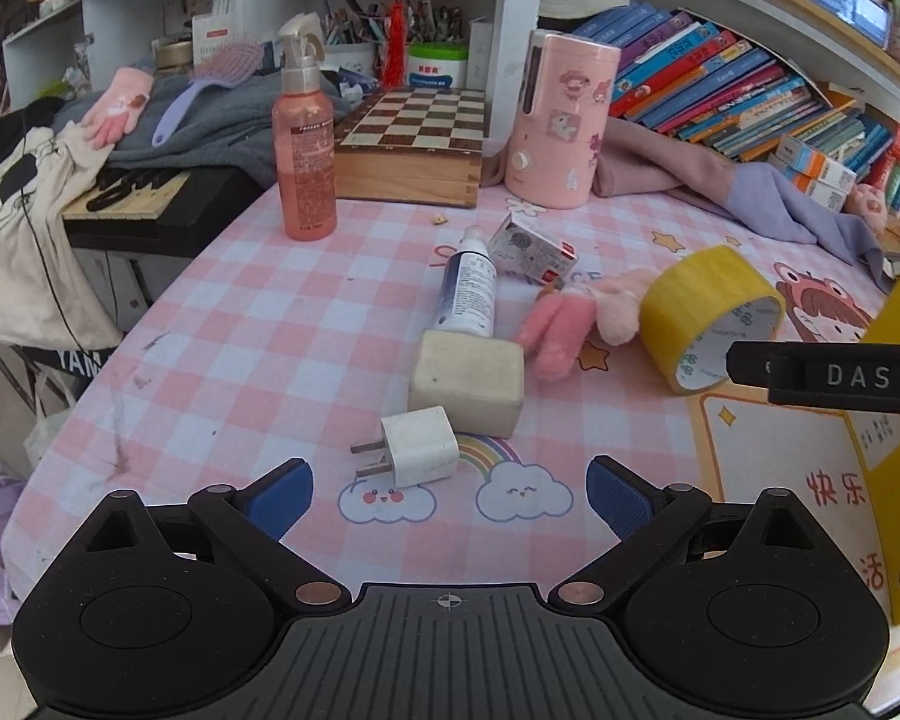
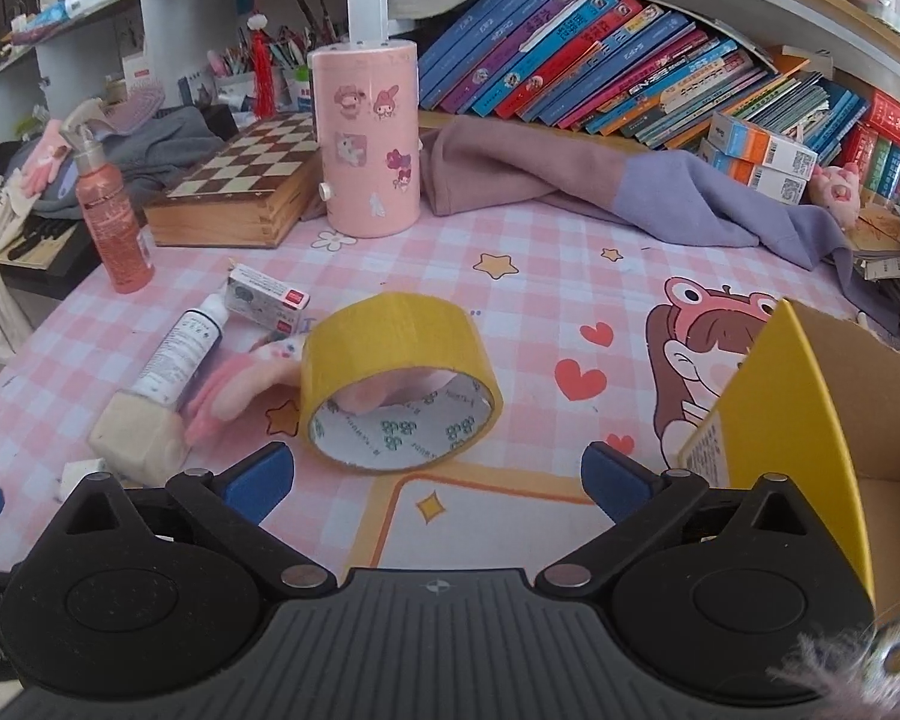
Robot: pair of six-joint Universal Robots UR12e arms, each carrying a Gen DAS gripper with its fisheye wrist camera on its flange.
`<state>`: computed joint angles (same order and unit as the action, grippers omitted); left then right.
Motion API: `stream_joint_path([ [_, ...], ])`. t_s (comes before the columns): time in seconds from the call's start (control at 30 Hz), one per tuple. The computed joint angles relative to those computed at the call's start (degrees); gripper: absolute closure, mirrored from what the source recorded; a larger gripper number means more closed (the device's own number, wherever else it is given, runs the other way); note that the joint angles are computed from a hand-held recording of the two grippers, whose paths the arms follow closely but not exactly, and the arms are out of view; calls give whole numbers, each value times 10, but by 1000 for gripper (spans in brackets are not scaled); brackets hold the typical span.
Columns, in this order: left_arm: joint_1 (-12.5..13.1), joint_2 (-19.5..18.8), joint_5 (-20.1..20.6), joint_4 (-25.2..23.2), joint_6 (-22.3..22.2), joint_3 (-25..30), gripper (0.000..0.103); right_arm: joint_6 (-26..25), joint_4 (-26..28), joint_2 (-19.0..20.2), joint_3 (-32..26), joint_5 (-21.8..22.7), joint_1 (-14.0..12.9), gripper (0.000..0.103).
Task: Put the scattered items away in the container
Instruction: 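Close the left tool on the white charger while the right tool grasps the yellow tape roll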
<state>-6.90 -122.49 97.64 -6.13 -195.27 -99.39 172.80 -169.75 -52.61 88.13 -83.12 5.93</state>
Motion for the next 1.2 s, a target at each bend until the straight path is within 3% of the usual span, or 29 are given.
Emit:
stream_joint_path([
  [0.2,0,-14,16,-16,-11,18,6,11,35,21,-35,-13,9,0],
  [0.47,2,-27,22,-59,-23,39,22,17,50,43,-66,-14,12,0],
  [0.63,0,-29,35,-55,-24,40,27,13,63,51,-77,-12,12,0],
  [0.77,-1,-30,44,-51,-19,40,38,10,75,55,-84,-11,12,0],
  [0.9,-1,-30,45,-48,-24,38,40,0,82,60,-90,-17,13,0],
  [1.0,-3,-30,56,-48,-26,38,48,-6,77,60,-89,-4,11,10],
  [1.13,-1,-27,60,-44,-33,33,62,-6,70,56,-82,13,8,11],
  [1.2,3,-24,48,-42,-40,30,62,-7,63,52,-77,17,7,11],
])
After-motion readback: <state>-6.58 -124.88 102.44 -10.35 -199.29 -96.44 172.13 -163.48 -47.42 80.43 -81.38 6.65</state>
